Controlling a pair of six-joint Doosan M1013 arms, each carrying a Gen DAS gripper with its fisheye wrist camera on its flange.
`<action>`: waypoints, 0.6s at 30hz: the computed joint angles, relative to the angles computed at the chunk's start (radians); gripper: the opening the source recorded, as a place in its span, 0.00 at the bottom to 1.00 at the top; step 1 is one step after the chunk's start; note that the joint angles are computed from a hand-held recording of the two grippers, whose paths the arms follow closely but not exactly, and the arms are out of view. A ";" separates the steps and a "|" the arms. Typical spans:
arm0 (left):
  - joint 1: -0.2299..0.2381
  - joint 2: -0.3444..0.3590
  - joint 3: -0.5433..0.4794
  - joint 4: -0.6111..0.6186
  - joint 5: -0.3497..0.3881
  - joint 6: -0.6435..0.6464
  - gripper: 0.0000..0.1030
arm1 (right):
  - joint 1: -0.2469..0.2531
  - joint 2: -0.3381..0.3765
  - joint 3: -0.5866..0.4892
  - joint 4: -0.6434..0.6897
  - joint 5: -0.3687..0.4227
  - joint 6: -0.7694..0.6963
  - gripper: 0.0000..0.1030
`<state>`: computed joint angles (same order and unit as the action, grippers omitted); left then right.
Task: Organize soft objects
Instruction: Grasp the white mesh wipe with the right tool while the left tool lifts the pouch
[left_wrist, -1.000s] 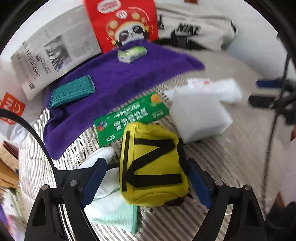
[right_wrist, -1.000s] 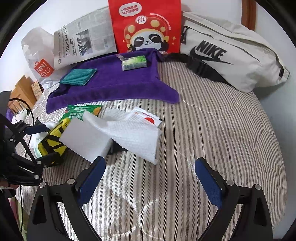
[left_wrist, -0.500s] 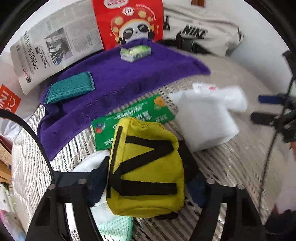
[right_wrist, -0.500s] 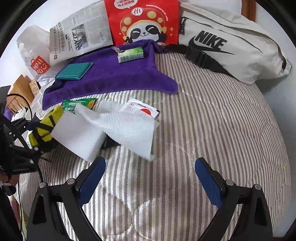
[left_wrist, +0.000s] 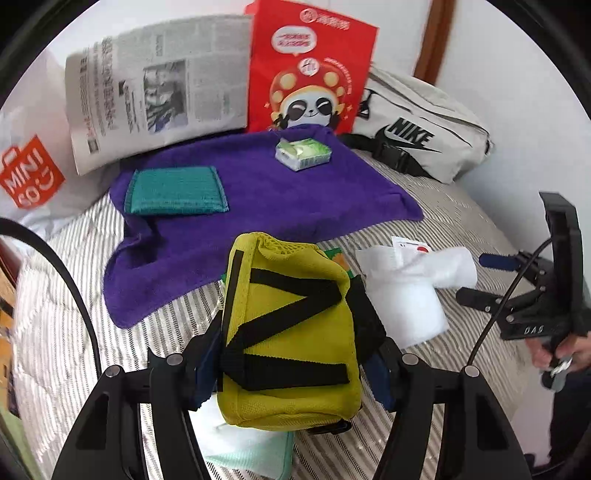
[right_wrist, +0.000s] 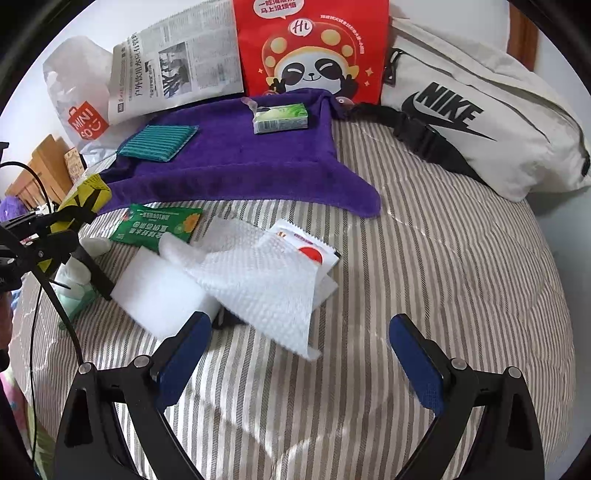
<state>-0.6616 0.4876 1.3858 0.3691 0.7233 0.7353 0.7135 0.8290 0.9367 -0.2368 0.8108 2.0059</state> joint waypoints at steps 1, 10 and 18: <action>0.002 0.003 -0.003 -0.002 0.001 0.000 0.62 | -0.002 0.009 -0.013 0.007 0.006 -0.007 0.94; 0.011 0.010 -0.002 -0.006 0.008 -0.007 0.62 | 0.012 0.086 -0.124 -0.002 0.043 -0.128 0.69; 0.019 0.006 0.009 -0.010 -0.001 -0.023 0.62 | 0.005 0.088 -0.134 0.084 0.021 -0.238 0.08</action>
<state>-0.6429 0.4934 1.3950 0.3588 0.7227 0.7126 0.7186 0.9170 0.8025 -0.1523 0.8320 1.7676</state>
